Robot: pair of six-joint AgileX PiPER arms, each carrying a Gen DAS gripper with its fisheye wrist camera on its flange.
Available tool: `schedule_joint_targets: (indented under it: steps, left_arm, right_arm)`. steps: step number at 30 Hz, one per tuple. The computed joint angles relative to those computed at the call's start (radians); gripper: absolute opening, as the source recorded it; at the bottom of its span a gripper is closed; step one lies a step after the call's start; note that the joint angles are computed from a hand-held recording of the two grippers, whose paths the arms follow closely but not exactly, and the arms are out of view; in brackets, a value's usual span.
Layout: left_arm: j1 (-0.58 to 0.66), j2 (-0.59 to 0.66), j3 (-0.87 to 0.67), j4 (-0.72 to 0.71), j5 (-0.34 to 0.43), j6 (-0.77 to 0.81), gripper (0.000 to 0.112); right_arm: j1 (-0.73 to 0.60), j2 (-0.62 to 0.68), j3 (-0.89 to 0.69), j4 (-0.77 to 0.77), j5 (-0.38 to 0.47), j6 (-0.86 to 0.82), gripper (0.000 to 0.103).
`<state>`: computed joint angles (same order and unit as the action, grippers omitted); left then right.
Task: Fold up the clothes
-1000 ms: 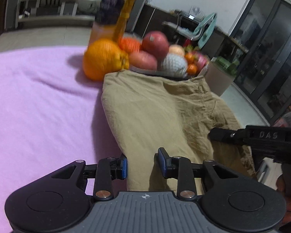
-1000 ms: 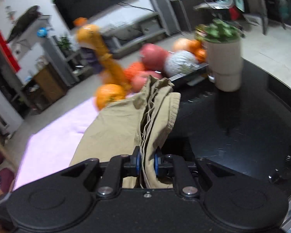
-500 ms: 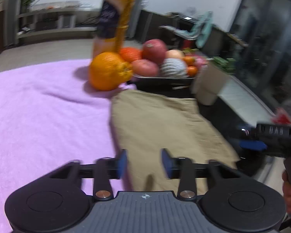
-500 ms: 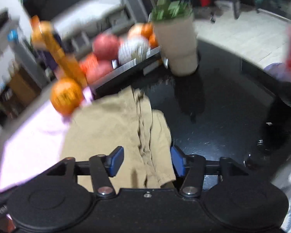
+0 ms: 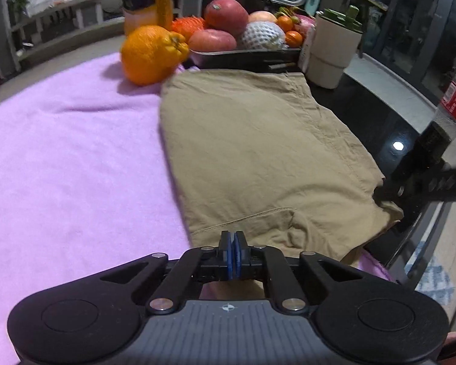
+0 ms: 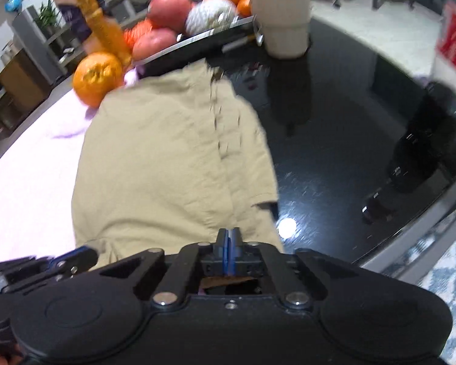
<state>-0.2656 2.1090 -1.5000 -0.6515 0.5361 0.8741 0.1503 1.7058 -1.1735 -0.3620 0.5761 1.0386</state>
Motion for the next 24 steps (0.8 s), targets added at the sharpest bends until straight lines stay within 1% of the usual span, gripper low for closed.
schedule_joint_targets:
  steps: [1, 2, 3, 4, 5, 6, 7, 8, 10, 11, 12, 13, 14, 15, 17, 20, 21, 22, 24]
  left_arm:
    - [-0.002, -0.019, 0.015, 0.014, -0.014, -0.016, 0.011]
    - [-0.001, -0.049, 0.034, 0.035, -0.024, -0.045, 0.018]
    - [-0.001, -0.079, 0.051, 0.057, -0.032, -0.076, 0.027]
    - [-0.004, -0.11, 0.061, 0.097, -0.031, -0.129, 0.03]
    - [-0.004, -0.142, 0.073, 0.12, -0.021, -0.157, 0.033]
    - [-0.002, -0.174, 0.085, 0.127, -0.012, -0.172, 0.035]
    - [-0.001, -0.206, 0.094, 0.138, 0.001, -0.195, 0.038]
    - [0.0, -0.237, 0.103, 0.146, 0.013, -0.215, 0.043]
    - [0.009, -0.304, 0.132, 0.132, 0.028, -0.217, 0.046]
    - [0.01, -0.33, 0.14, 0.137, 0.039, -0.228, 0.051]
    - [0.012, -0.356, 0.147, 0.142, 0.05, -0.239, 0.059]
    - [0.013, -0.38, 0.154, 0.153, 0.061, -0.251, 0.063]
    - [0.018, -0.402, 0.163, 0.148, 0.074, -0.244, 0.066]
    - [0.023, -0.423, 0.172, 0.144, 0.087, -0.238, 0.068]
    - [0.034, -0.464, 0.187, 0.135, 0.114, -0.227, 0.071]
    - [0.065, -0.496, 0.165, 0.11, 0.218, -0.221, 0.072]
    - [0.078, -0.506, 0.156, 0.094, 0.259, -0.216, 0.072]
    - [0.089, -0.522, 0.153, 0.077, 0.283, -0.201, 0.073]
    - [0.098, -0.567, 0.168, 0.06, 0.287, -0.172, 0.077]
  right_arm:
    - [-0.001, -0.031, 0.028, -0.014, -0.044, 0.043, 0.024]
    - [-0.003, -0.063, 0.057, -0.016, -0.095, 0.081, 0.036]
    - [0.002, -0.097, 0.087, -0.031, -0.136, 0.133, 0.043]
    - [0.018, -0.131, 0.109, -0.057, -0.153, 0.188, 0.046]
    - [0.039, -0.162, 0.126, -0.087, -0.157, 0.244, 0.052]
    - [0.065, -0.189, 0.133, -0.119, -0.145, 0.29, 0.06]
    - [0.094, -0.213, 0.133, -0.15, -0.123, 0.328, 0.065]
    - [0.126, -0.232, 0.125, -0.18, -0.084, 0.358, 0.072]
    - [0.186, -0.252, 0.074, -0.21, 0.03, 0.364, 0.077]
    - [0.21, -0.259, 0.046, -0.209, 0.083, 0.347, 0.079]
    - [0.23, -0.265, 0.017, -0.202, 0.132, 0.323, 0.083]
    - [0.251, -0.269, -0.014, -0.197, 0.18, 0.3, 0.086]
    - [0.277, -0.276, -0.035, -0.209, 0.224, 0.293, 0.094]
    - [0.305, -0.284, -0.053, -0.23, 0.265, 0.292, 0.098]
    - [0.359, -0.3, -0.09, -0.259, 0.35, 0.285, 0.1]
    - [0.432, -0.325, -0.144, -0.281, 0.462, 0.275, 0.101]
    - [0.451, -0.333, -0.165, -0.283, 0.49, 0.267, 0.101]
    - [0.468, -0.341, -0.188, -0.285, 0.517, 0.254, 0.101]
    - [0.506, -0.339, -0.246, -0.306, 0.581, 0.222, 0.103]
